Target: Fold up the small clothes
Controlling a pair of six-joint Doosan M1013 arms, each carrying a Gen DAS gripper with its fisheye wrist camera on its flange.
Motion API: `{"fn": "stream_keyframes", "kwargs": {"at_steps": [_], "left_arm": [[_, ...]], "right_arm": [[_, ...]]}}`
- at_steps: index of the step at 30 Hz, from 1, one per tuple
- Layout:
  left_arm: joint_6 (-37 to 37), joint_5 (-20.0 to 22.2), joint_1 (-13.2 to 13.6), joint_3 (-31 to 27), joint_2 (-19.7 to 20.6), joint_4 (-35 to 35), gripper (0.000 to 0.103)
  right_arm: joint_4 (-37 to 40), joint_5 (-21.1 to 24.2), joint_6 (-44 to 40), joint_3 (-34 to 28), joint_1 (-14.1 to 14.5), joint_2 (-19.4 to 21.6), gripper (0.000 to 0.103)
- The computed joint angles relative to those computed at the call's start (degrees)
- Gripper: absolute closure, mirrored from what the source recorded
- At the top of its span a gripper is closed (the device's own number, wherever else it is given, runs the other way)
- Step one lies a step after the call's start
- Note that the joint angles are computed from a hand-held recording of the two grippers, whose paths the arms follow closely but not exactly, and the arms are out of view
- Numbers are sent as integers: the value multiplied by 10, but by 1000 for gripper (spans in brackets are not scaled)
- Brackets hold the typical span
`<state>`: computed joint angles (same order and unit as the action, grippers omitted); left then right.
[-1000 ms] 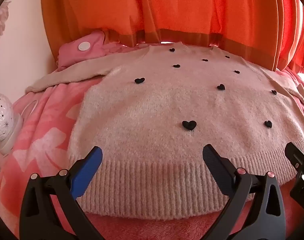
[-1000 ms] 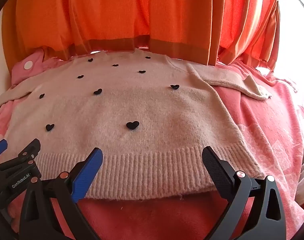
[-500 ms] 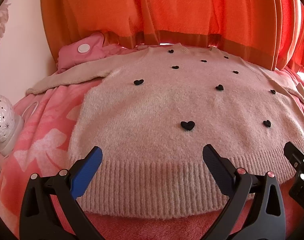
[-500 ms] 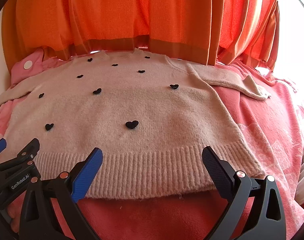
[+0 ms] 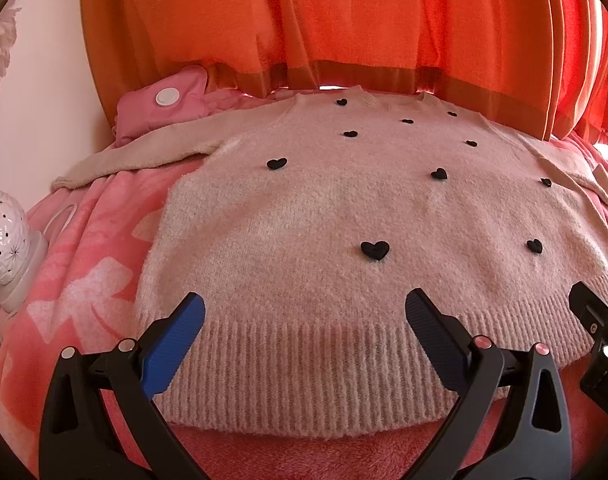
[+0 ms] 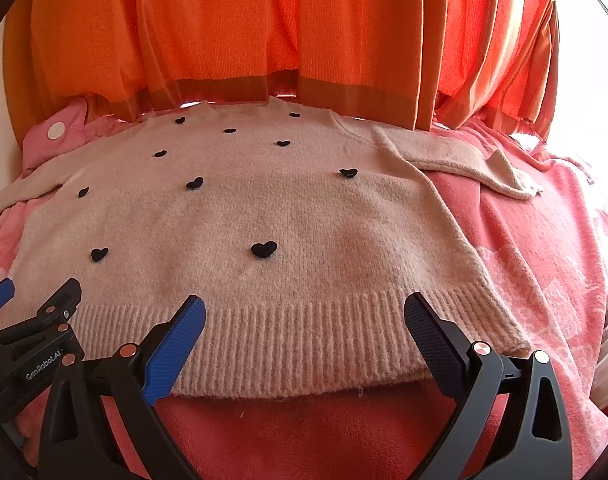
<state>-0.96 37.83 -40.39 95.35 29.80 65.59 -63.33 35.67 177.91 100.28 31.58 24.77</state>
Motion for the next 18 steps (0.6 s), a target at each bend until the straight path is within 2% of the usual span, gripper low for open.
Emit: {"fn": "stream_keyframes", "kwargs": {"at_steps": [18], "left_arm": [[1,3,1,-3,1,-2,5]], "right_arm": [[-4,0,1,2,0,-1,5]]}}
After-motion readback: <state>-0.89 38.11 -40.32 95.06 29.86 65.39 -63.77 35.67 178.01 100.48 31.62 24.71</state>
